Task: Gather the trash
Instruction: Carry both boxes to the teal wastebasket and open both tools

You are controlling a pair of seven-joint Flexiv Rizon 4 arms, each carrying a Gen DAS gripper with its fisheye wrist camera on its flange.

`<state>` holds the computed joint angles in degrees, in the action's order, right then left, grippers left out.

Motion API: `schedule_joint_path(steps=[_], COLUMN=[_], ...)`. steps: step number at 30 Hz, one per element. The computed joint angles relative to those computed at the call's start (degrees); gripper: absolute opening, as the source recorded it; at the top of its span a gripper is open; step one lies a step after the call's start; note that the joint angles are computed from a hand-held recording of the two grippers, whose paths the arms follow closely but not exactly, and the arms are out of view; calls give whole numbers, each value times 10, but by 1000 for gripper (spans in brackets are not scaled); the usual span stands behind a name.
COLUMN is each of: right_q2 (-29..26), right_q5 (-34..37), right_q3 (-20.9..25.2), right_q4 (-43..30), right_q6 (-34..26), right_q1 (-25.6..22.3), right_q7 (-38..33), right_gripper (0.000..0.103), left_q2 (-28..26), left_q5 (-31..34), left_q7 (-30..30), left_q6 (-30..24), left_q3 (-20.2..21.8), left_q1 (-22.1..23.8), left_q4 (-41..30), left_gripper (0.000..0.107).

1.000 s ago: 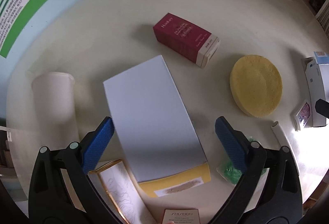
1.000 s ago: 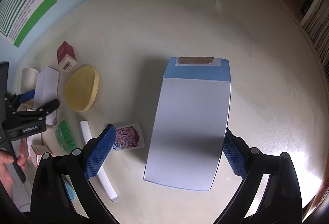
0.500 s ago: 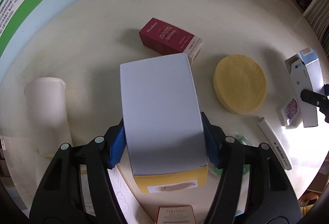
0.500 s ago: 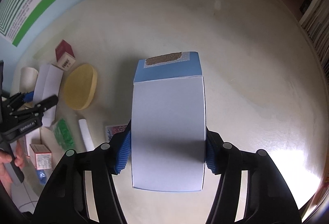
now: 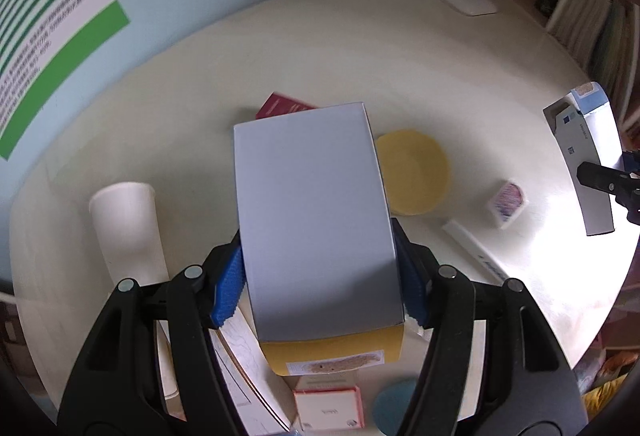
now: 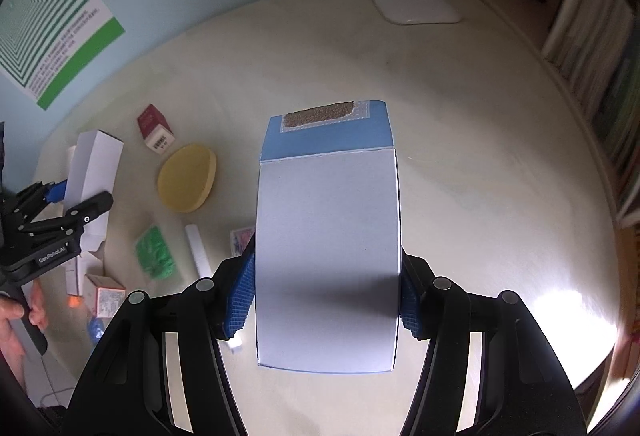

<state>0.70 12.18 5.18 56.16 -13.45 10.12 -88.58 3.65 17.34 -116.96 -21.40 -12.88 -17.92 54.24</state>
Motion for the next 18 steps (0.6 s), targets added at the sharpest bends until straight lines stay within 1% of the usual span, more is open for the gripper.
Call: schedule_joint_path(steps=[1, 5, 6, 7, 9, 10, 15, 18], right_q2=[4, 46, 57, 65, 92, 103, 182, 243], right_q5=[0, 5, 5, 5, 6, 7, -16, -35], right_q3=[0, -8, -11, -15, -22, -25, -35, -36], right_q4=[0, 33, 41, 46, 63, 68, 123, 164], right_q6=[1, 10, 11, 11, 6, 2, -8, -19], right_q1=[-1, -16, -20, -23, -32, -34, -53, -70], right_q7=[7, 30, 36, 40, 60, 68, 110, 156], right_gripper=[60, 60, 60, 60, 60, 60, 60, 60], left_q2=[-4, -17, -18, -21, -40, -43, -72, -91], left_q5=[0, 10, 11, 10, 11, 8, -15, -32], left_q7=[7, 27, 22, 25, 35, 39, 74, 102], left_q6=[8, 18, 29, 35, 28, 30, 57, 67], left_q3=[0, -22, -14, -24, -37, -37, -38, -44], left_q1=[0, -16, -34, -36, -53, -63, -112, -147], left_q4=[-2, -27, -12, -15, -45, -48, -69, -80], left_gripper=[62, 62, 62, 62, 62, 62, 62, 62])
